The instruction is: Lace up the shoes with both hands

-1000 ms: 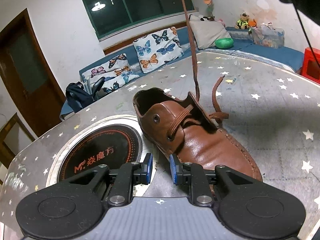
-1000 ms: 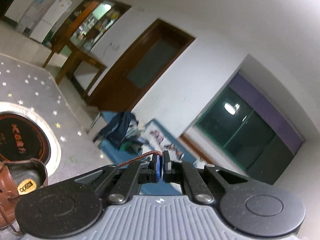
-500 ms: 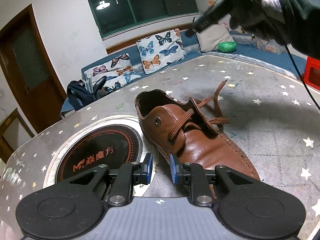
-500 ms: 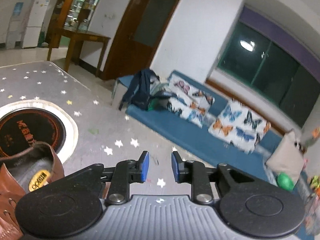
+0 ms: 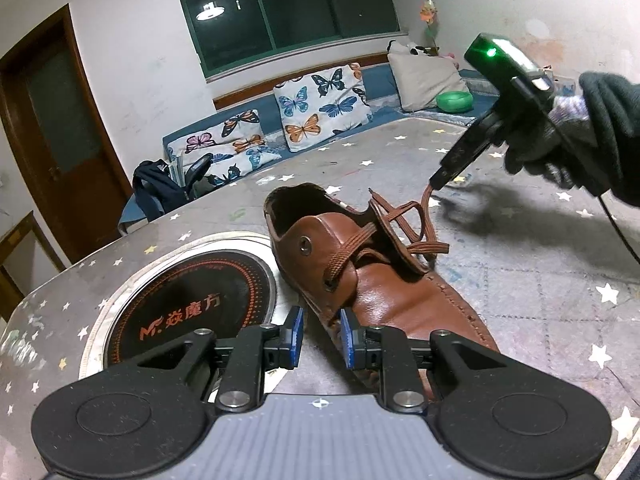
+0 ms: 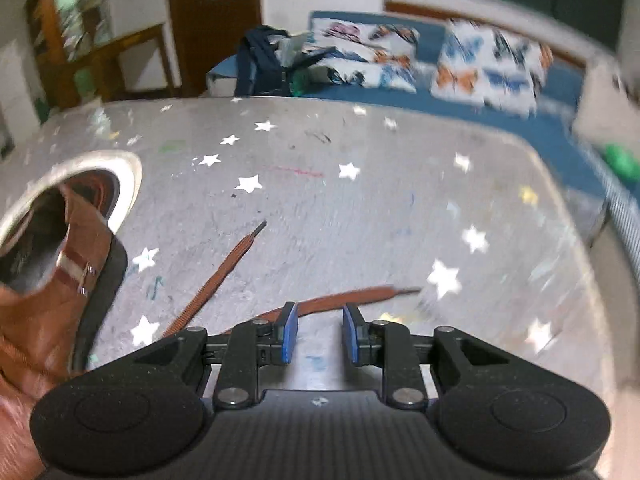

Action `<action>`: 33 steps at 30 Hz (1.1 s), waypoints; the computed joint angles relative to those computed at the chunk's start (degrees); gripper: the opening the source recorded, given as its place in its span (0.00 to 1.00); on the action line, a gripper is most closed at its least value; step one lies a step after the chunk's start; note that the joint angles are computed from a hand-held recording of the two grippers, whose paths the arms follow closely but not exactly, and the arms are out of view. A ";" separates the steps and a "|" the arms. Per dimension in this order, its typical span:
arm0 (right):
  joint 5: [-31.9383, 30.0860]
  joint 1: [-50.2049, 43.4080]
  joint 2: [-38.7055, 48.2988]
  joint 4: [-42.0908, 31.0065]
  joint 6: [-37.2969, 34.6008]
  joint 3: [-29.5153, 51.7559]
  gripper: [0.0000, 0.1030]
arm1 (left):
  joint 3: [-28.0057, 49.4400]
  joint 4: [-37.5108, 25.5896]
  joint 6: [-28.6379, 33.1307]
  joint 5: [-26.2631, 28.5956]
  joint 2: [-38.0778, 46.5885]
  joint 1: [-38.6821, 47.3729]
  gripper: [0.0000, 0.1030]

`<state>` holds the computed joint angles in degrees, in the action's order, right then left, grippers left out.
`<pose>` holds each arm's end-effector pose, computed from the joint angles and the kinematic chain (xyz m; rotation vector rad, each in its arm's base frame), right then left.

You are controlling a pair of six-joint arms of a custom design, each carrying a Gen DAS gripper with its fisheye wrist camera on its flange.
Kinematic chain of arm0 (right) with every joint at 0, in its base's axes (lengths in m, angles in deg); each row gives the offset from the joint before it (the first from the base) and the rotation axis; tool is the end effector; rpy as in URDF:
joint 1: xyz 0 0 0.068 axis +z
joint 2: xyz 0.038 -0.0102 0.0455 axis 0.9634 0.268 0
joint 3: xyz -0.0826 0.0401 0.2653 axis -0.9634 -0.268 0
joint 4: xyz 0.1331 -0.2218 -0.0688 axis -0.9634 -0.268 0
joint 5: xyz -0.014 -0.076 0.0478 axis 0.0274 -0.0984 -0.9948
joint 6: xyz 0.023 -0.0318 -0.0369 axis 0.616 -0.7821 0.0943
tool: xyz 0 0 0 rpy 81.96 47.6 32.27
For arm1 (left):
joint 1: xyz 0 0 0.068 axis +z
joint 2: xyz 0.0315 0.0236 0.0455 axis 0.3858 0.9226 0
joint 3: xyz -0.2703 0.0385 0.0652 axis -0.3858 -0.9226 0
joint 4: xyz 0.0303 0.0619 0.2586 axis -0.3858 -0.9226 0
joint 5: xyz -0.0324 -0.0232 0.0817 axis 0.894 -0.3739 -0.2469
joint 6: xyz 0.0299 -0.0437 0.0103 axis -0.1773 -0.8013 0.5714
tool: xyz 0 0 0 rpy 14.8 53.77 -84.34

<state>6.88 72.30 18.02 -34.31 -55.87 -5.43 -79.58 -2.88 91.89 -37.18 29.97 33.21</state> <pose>0.3126 -0.0022 0.1371 -0.3146 2.4239 0.2339 0.1519 0.0178 0.1469 0.5259 2.1174 0.0785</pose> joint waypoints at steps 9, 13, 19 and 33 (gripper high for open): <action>3.90 2.80 1.05 8.43 8.61 -3.43 0.35 | -0.08 -0.18 -0.32 0.14 0.09 0.71 0.22; 8.52 5.86 -0.06 11.56 5.56 -6.08 0.35 | -0.19 -0.44 -0.68 0.24 -0.19 0.70 0.23; 8.20 6.77 -1.86 9.28 0.82 -5.98 0.23 | -0.34 -1.75 -0.40 0.69 -1.96 2.09 0.27; -8.48 -6.31 -28.17 -19.25 -32.42 -16.96 0.13 | -0.82 -1.14 -1.02 1.06 -1.56 2.99 0.33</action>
